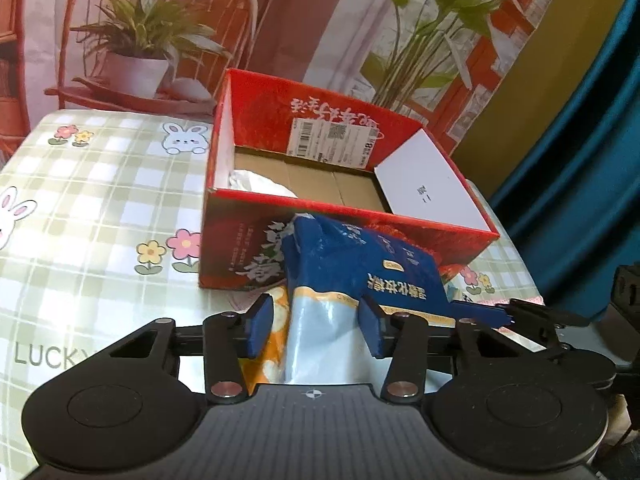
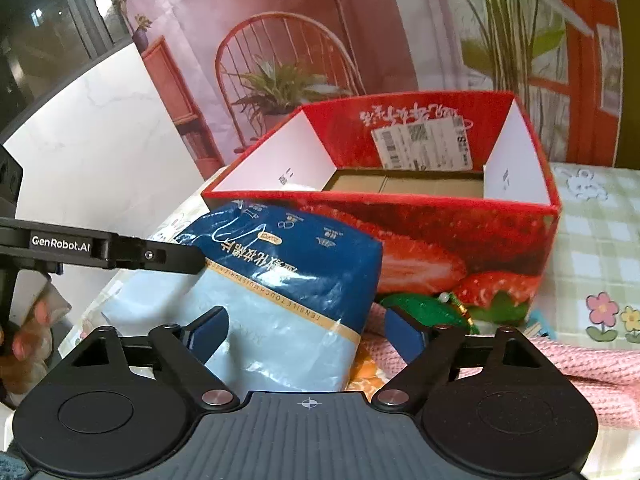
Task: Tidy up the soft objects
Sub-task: 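Grasp the blue-and-white packet with the left gripper, then lift the blue packet into the red box and open the left gripper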
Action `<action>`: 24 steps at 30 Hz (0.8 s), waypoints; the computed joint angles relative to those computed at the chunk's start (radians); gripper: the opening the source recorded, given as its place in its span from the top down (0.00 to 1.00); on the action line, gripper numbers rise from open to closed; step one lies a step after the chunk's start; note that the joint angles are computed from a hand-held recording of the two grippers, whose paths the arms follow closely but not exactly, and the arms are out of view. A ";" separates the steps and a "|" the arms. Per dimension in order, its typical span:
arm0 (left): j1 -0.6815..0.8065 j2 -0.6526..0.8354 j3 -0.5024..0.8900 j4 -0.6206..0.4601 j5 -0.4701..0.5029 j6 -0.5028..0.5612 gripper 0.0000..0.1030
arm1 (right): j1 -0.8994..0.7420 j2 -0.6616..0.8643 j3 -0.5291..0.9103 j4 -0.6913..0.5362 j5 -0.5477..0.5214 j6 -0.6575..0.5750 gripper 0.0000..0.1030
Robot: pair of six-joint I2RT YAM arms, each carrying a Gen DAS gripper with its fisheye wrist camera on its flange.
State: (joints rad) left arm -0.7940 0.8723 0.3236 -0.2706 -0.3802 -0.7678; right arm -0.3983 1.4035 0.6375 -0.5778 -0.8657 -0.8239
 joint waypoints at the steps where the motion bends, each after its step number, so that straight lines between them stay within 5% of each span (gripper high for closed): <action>1: 0.007 0.007 -0.003 0.015 0.012 0.009 0.54 | 0.004 0.005 0.001 -0.001 0.002 -0.001 0.21; 11: 0.042 0.023 -0.036 0.078 0.073 0.044 0.62 | 0.021 0.055 0.030 -0.058 0.019 -0.050 0.37; 18: 0.028 -0.012 -0.025 0.044 0.071 0.076 0.69 | -0.001 0.041 0.073 -0.123 0.006 -0.089 0.63; 24: 0.032 -0.081 0.035 -0.005 0.084 0.156 0.69 | -0.058 0.004 0.172 -0.241 -0.074 -0.178 0.67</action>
